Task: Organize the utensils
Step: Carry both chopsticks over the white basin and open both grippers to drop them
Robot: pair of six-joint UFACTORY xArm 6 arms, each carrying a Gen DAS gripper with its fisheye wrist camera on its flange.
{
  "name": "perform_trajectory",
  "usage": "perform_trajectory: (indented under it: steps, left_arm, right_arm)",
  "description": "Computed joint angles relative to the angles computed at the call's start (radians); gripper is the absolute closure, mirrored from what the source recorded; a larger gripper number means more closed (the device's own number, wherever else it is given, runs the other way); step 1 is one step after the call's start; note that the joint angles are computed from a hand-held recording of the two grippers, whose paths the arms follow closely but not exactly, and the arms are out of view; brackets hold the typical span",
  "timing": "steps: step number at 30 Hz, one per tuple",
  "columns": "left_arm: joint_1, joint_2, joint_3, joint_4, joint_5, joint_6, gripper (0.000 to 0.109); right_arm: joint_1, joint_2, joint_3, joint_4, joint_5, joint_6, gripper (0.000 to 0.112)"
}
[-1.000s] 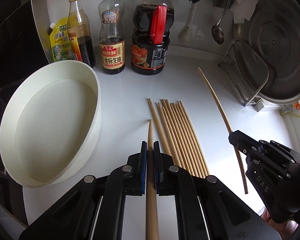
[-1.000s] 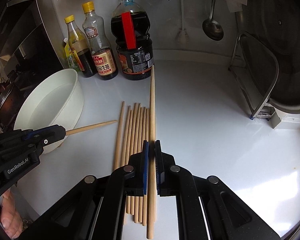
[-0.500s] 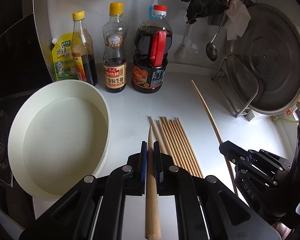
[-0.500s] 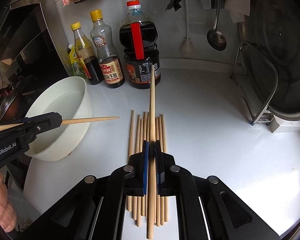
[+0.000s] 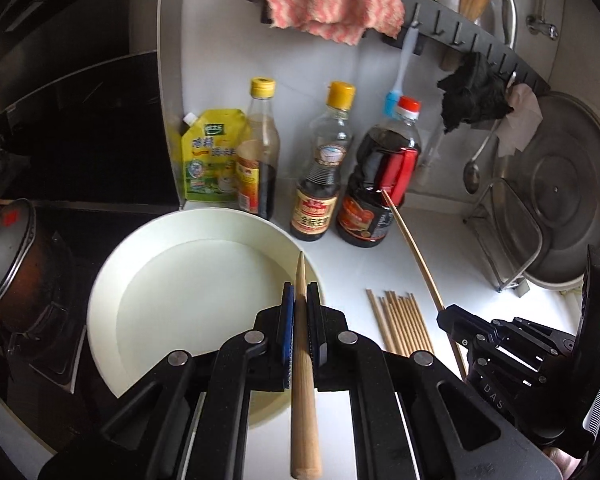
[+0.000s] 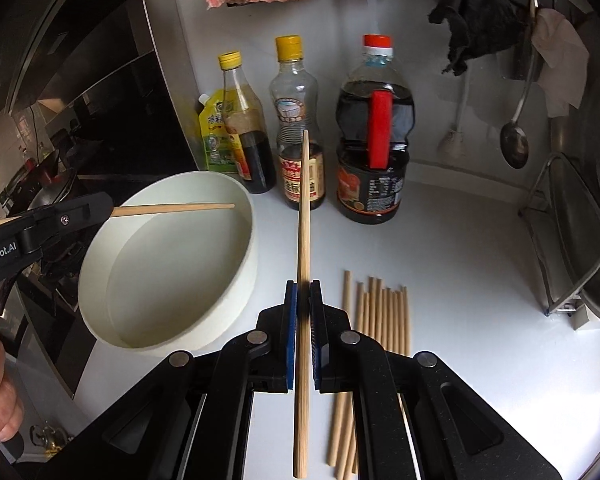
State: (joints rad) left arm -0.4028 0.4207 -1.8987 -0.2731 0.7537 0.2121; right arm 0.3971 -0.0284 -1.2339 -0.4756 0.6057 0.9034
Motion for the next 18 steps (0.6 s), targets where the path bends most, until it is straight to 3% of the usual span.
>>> perform_trajectory:
  steps: [7, 18]
  left_arm:
    - [0.088, 0.101, -0.106, 0.023, 0.036, 0.011, 0.102]
    - [0.150, 0.286, -0.301, 0.024, 0.144, 0.042, 0.102]
  right_arm:
    - [0.037, 0.260, -0.287, 0.179, 0.013, -0.187, 0.106]
    - [0.070, 0.597, -0.702, 0.370, 0.192, -0.313, 0.106]
